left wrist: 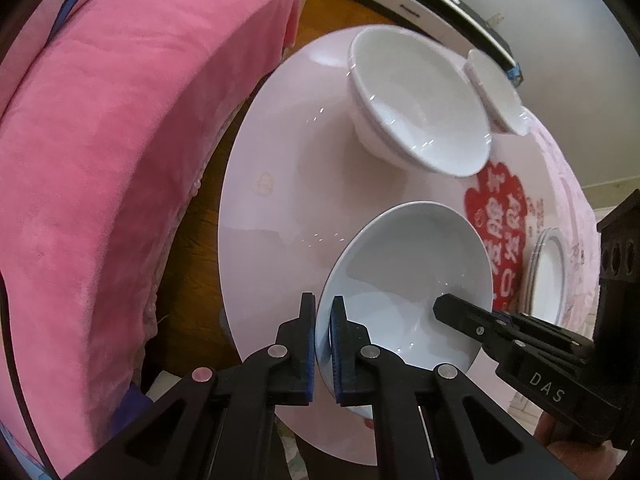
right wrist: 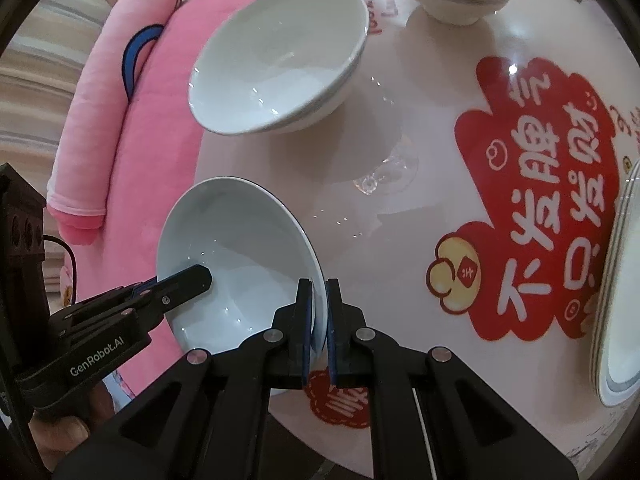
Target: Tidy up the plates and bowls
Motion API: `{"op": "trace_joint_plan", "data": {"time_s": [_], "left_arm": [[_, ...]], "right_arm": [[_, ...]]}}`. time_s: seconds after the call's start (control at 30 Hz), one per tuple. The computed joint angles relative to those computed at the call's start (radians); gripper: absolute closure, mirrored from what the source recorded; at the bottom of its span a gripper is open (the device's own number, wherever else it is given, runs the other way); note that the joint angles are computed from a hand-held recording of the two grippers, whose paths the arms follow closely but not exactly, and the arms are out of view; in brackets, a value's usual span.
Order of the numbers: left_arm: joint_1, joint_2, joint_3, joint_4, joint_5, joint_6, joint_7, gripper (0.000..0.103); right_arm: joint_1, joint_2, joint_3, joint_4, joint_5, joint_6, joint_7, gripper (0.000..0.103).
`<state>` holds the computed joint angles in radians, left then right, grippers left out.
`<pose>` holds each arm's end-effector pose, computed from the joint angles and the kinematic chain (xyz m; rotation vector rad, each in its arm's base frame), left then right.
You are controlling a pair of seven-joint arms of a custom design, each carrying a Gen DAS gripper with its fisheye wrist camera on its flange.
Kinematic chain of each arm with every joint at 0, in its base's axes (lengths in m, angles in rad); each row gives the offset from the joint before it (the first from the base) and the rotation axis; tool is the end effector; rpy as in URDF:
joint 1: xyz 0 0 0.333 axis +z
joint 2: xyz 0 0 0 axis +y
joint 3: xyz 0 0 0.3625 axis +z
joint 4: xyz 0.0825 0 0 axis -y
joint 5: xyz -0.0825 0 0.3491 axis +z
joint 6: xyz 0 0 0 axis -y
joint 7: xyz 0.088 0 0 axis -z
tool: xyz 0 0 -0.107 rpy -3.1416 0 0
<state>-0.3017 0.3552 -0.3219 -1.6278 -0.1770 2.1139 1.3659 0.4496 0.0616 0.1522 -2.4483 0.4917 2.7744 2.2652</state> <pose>0.5446 -0.3643 0.4969 1.7240 -2.3647 0.3425 0.4127 0.2577 0.3735 -1.4102 2.4651 0.2958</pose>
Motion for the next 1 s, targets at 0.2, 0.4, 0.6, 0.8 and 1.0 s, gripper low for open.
{"op": "trace_joint_plan", "data": {"time_s": [0.2,0.4,0.6,0.8,1.0], "left_arm": [[-0.003,-0.015,0.004,0.075,0.012,-0.038,-0.002,0.101],[-0.022,0.036,0.008,0.218,0.039,-0.064,-0.02,0.101],[-0.06,0.153,0.019,0.41,0.099,-0.11,-0.046,0.101],[-0.085,0.257,0.025,0.538,0.126,-0.146,-0.053,0.1],[-0.109,0.36,0.035,0.667,0.139,-0.217,-0.071,0.1]], "right_arm": [[-0.021,-0.074,-0.017,0.014,-0.089,-0.039,0.063,0.097],[-0.07,-0.101,-0.035,0.068,-0.188,-0.088,0.083,0.097],[-0.117,-0.047,-0.064,0.139,-0.191,-0.107,0.012,0.097],[-0.147,0.02,-0.082,0.179,-0.15,-0.105,-0.056,0.098],[-0.16,0.097,-0.086,0.221,-0.105,-0.118,-0.097,0.098]]}}
